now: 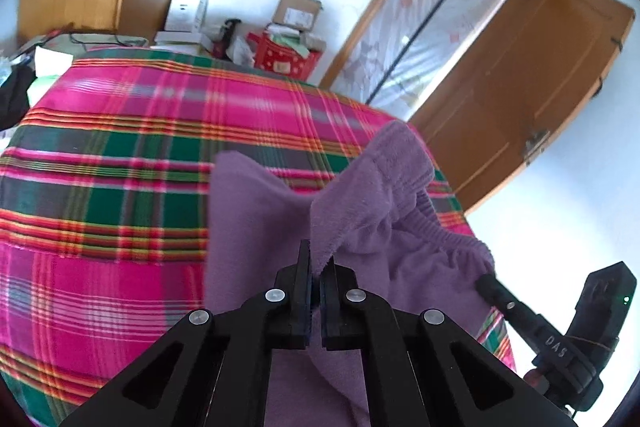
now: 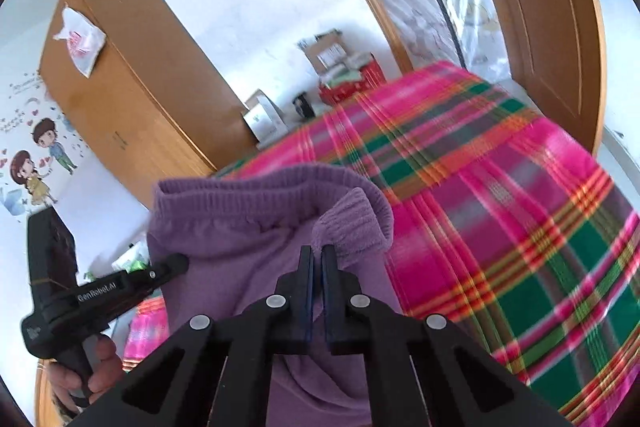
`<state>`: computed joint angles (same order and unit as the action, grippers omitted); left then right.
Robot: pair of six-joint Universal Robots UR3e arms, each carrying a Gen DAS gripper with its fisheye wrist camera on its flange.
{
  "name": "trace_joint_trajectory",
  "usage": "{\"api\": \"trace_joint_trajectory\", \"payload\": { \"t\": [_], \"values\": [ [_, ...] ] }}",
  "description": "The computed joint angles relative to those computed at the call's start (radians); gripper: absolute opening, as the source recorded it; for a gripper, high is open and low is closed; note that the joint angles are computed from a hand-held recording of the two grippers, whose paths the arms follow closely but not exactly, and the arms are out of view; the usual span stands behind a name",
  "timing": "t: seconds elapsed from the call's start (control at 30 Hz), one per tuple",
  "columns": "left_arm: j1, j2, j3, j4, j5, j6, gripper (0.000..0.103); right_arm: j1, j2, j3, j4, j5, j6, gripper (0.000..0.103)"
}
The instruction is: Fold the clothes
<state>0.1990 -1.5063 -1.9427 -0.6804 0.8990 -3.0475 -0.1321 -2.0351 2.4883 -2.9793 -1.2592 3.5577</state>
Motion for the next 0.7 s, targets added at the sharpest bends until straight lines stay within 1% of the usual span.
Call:
{"api": "trace_joint_trajectory", "payload": {
  "t": [0.1,0.23,0.33,0.4,0.5,0.57,0.6,0.67,0.7],
  "values": [
    [0.037,0.031,-0.021,-0.005,-0.020,0.002,0.003,0.048,0.029,-0.058,-0.019,-0.051,-0.006,0.003],
    [0.105,0.094,-0.062,-0.039,-0.067,0.030,0.003,0.066,-0.029,-0.101,0.025,-0.059,-0.045,0.003],
    [0.178,0.169,-0.100,-0.090,-0.124,0.062,0.003,0.171,0.022,-0.191,0.025,-0.164,-0.073,0.003],
    [0.233,0.236,-0.132,-0.130,-0.161,0.086,0.003,0.235,0.064,-0.252,0.021,-0.208,-0.087,0.003],
    [0.361,0.361,-0.176,-0.253,-0.232,0.165,0.003,0.319,0.140,-0.350,0.010,-0.251,-0.113,0.003],
    [0.462,0.451,-0.193,-0.376,-0.279,0.240,0.003,0.366,0.185,-0.406,0.010,-0.275,-0.122,0.003],
    [0.513,0.492,-0.196,-0.449,-0.298,0.286,0.003,0.383,0.208,-0.432,0.008,-0.278,-0.127,0.003],
    [0.627,0.571,-0.182,-0.651,-0.333,0.412,0.003,0.420,0.259,-0.482,0.001,-0.284,-0.126,0.003],
    [0.670,0.599,-0.176,-0.729,-0.339,0.459,0.003,0.438,0.282,-0.505,-0.003,-0.285,-0.127,0.003]
  ]
}}
